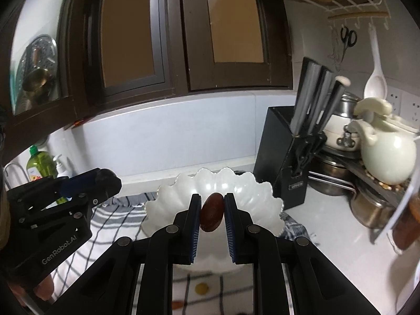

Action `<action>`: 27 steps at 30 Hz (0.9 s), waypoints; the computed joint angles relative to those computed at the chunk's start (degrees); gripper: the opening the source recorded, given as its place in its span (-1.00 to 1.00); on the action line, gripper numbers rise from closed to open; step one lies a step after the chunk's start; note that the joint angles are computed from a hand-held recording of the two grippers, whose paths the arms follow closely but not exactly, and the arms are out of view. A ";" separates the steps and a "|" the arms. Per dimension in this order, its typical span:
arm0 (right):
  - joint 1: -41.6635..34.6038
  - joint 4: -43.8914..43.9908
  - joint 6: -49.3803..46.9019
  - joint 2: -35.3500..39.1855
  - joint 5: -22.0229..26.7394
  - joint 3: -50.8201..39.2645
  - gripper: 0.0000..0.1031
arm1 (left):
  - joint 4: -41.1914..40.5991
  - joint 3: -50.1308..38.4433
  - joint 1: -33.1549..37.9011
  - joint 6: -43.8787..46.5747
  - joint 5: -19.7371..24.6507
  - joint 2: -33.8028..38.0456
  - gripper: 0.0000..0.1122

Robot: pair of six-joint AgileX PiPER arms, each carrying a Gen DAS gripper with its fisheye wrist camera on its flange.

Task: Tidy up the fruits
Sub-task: 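Lift and carry the plum with the left tool while the right tool carries the date to the bowl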

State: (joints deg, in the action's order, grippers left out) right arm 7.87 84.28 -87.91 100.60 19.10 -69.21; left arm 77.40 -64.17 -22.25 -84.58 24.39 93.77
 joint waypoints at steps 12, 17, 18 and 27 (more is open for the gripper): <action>1.15 -38.81 38.79 20.21 6.75 -27.28 -0.63 | -24.87 -17.16 7.40 26.28 -3.71 15.84 -0.52; 1.73 -46.97 46.49 27.67 8.68 -37.44 -0.63 | -37.68 -24.81 9.15 38.98 -1.74 22.36 -0.52; 1.76 -48.33 47.77 28.76 9.52 -39.10 -0.63 | -39.73 -26.30 9.35 41.03 -1.11 23.40 -0.52; 1.75 -58.76 60.01 41.41 22.55 -60.03 -0.62 | -57.77 -38.41 11.50 58.77 4.82 32.55 -0.51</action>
State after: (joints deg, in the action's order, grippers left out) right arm 9.62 25.51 -27.91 142.01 41.65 -129.25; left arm 19.63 -102.58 -10.75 -25.81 29.21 126.33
